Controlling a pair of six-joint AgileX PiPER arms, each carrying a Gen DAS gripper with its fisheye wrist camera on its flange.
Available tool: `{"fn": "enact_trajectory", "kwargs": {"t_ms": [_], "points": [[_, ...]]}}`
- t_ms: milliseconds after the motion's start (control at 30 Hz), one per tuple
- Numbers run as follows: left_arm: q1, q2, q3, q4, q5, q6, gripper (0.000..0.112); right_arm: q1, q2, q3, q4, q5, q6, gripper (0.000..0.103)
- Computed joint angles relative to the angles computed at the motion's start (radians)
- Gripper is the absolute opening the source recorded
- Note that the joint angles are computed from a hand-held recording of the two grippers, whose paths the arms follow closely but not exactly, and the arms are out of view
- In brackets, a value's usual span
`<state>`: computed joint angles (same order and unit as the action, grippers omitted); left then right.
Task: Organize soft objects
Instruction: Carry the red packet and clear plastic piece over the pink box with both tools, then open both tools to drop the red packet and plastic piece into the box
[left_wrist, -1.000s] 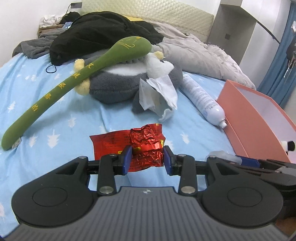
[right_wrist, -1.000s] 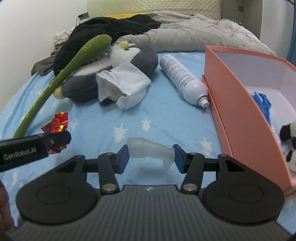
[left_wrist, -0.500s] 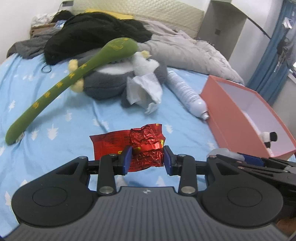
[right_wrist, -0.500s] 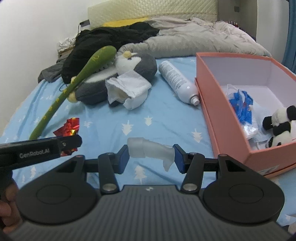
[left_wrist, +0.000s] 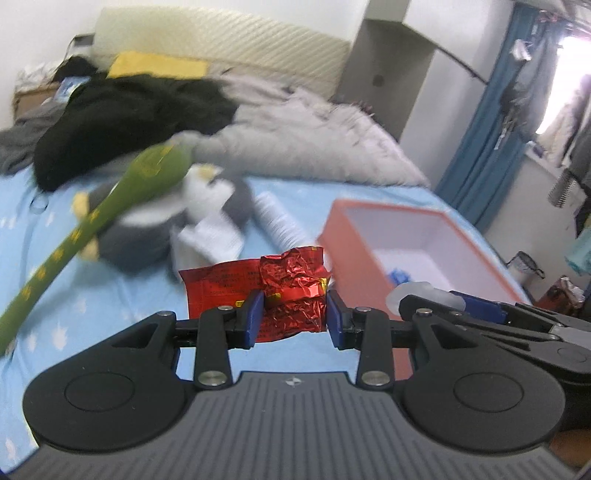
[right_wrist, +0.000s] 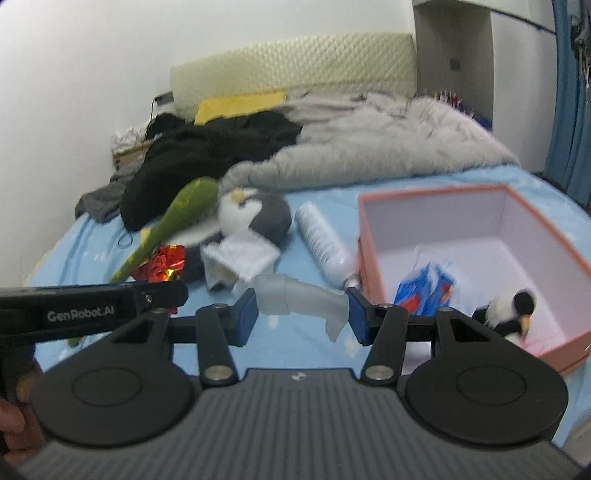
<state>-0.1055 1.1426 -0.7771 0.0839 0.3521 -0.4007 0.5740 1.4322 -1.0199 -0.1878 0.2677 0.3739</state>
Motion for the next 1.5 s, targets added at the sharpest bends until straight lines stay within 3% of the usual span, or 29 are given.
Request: {"fn": "enact_trajectory", "kwargs": {"t_ms": [367,667,1033,1133,1267,1500], "points": [[-0.14,0.16,-0.321,0.008,0.082,0.009,0.041,-0.162,-0.043,-0.142,0.216,0.054,-0.315,0.055],[-0.186,0.421,-0.64,-0.116,0.149,0.112,0.041,-0.337,0.039,-0.294,0.374,0.122,-0.507,0.055],[-0.165,0.878,-1.2,-0.277,0.402,0.22,0.041,-0.484,0.281,-0.517,0.391,0.294,-0.549,0.055],[-0.186,1.01,-1.352,-0.214,0.501,0.187,0.041,-0.516,0.346,-0.552,0.377,0.347,-0.529,0.055],[-0.176,1.141,-1.505,-0.254,0.604,0.191,0.041,-0.542,0.418,-0.585,0.347,0.386,-0.519,0.055],[-0.205,1.263,-1.676,-0.192,0.726,0.164,0.042,-0.571,0.469,-0.591,0.342,0.415,-0.527,0.057]]}}
